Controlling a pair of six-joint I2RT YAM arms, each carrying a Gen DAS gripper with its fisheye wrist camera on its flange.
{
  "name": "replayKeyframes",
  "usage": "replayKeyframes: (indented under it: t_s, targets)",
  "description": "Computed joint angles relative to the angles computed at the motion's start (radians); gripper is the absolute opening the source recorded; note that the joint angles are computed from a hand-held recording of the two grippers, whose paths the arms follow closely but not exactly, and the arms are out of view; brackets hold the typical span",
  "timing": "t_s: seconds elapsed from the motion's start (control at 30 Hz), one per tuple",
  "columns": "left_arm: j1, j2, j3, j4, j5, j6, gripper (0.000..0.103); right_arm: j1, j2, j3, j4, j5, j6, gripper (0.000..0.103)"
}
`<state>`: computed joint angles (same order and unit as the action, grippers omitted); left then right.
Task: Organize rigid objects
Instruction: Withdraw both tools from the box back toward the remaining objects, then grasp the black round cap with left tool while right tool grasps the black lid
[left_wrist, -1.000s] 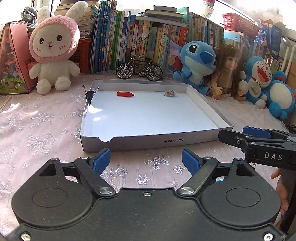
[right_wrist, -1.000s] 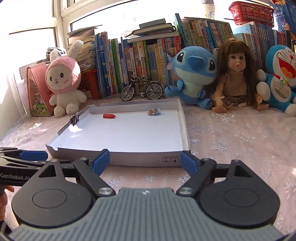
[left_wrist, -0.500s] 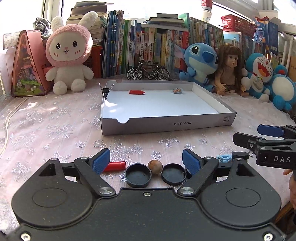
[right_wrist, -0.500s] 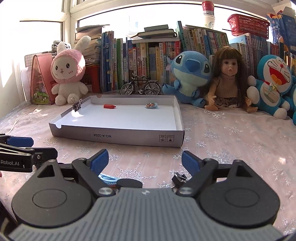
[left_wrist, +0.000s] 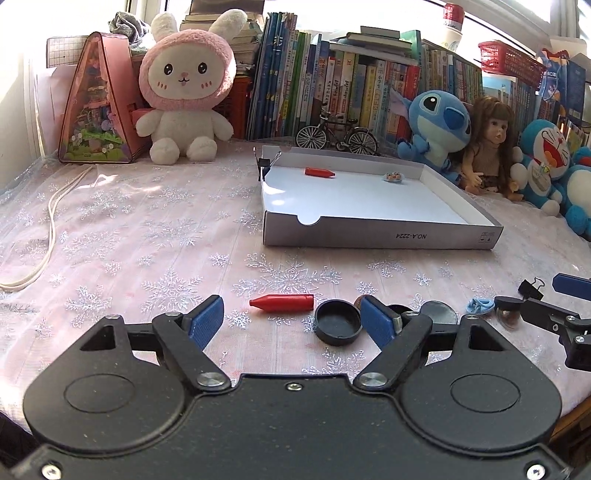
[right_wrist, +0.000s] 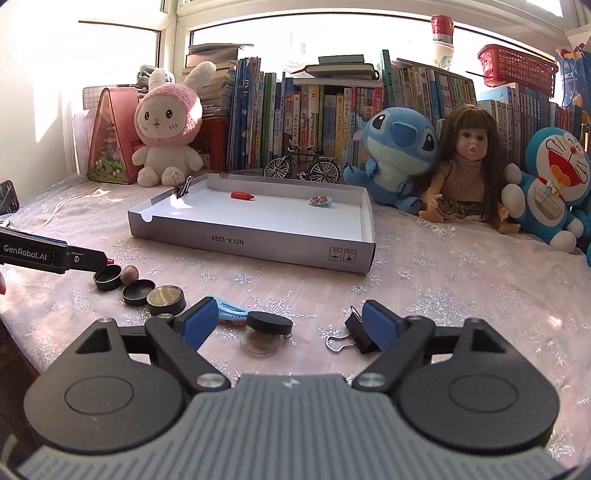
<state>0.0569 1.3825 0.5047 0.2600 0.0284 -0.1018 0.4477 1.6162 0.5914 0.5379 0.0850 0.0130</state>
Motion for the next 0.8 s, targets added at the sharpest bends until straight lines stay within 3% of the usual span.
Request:
replayKeyframes:
  t_s: [0.33, 0.8]
  targets:
    - [0.022, 0.015, -0.005, 0.003, -0.002, 0.024, 0.067, 0.024, 0.034, 0.05, -0.063, -0.038, 0.062, 0.064]
    - [-0.007, 0.09, 0.033, 0.041, -0.016, -0.009, 0.064, 0.03, 0.081, 0.107, -0.104, 0.027, 0.15, 0.051]
